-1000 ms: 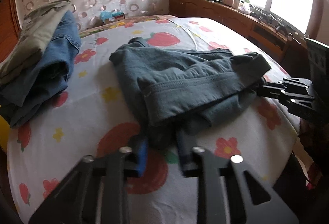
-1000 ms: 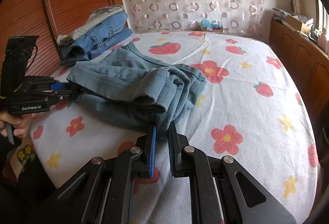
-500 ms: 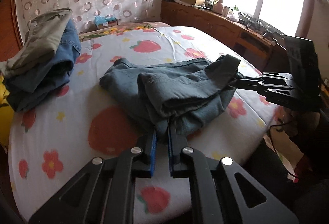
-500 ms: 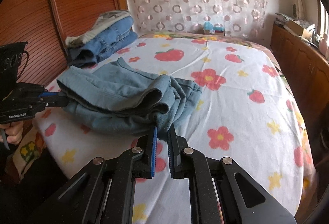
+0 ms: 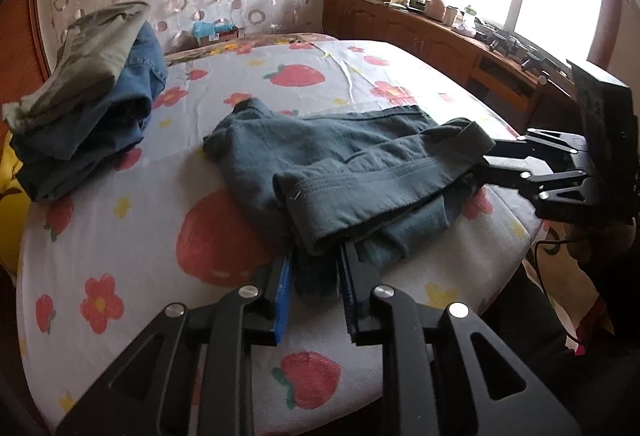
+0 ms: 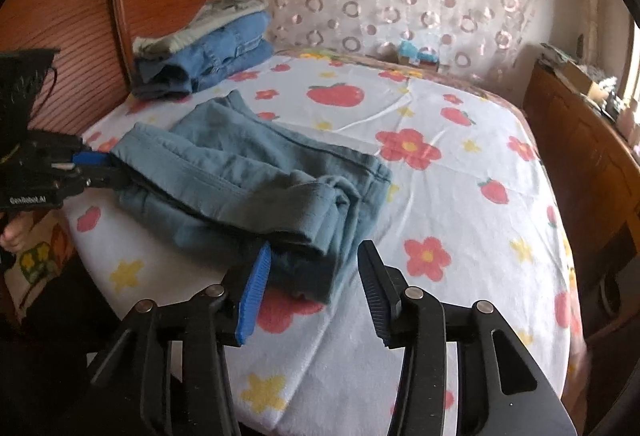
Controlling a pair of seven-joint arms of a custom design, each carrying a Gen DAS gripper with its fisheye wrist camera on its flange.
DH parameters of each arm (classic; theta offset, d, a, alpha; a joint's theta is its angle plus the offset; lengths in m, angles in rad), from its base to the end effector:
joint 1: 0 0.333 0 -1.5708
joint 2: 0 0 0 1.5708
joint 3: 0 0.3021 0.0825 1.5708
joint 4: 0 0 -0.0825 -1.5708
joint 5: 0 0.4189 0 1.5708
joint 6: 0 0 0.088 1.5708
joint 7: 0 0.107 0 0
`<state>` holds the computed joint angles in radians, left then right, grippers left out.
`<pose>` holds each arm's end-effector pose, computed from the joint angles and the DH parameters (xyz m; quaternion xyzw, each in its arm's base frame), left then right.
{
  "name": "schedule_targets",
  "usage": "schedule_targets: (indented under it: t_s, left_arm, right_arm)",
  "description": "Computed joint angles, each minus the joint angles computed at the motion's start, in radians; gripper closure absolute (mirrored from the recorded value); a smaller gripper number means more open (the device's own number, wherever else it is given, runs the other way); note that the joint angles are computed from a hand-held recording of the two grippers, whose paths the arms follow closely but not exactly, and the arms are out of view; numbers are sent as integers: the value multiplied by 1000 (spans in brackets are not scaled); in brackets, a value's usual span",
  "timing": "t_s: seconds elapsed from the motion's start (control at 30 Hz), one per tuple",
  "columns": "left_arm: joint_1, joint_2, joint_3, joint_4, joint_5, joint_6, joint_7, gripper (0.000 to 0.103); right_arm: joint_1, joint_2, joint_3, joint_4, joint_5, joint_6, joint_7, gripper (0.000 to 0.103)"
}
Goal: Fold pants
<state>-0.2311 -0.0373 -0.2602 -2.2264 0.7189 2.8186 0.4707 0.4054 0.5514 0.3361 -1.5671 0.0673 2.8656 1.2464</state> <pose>0.5023 -0.3065 0.4167 -0.6570 0.6633 -0.2900 0.2106 0.5974 0.4779 0.3984 -0.8696 0.3076 -0.1273 0.3646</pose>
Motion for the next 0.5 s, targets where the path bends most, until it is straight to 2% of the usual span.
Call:
schedule_targets:
  t_s: [0.17,0.27,0.43,0.5]
  left_arm:
    - [-3,24,10,40,-30,-16,78,83]
    - [-5,41,21,71,-34,-17,101,83]
    - [-12,98,52,136,-73,-23,147,83]
    - [-18,121,67,161,-79,-31,148,83]
  right_arm:
    - [33,46,-29,80,-31,-57,7,57]
    - [40,36,-46,73,-33,-4,43,57]
    - [-10,37,-1,94,13,-8,39,57]
    - [-7,40,-10,107,13,-21,43,57]
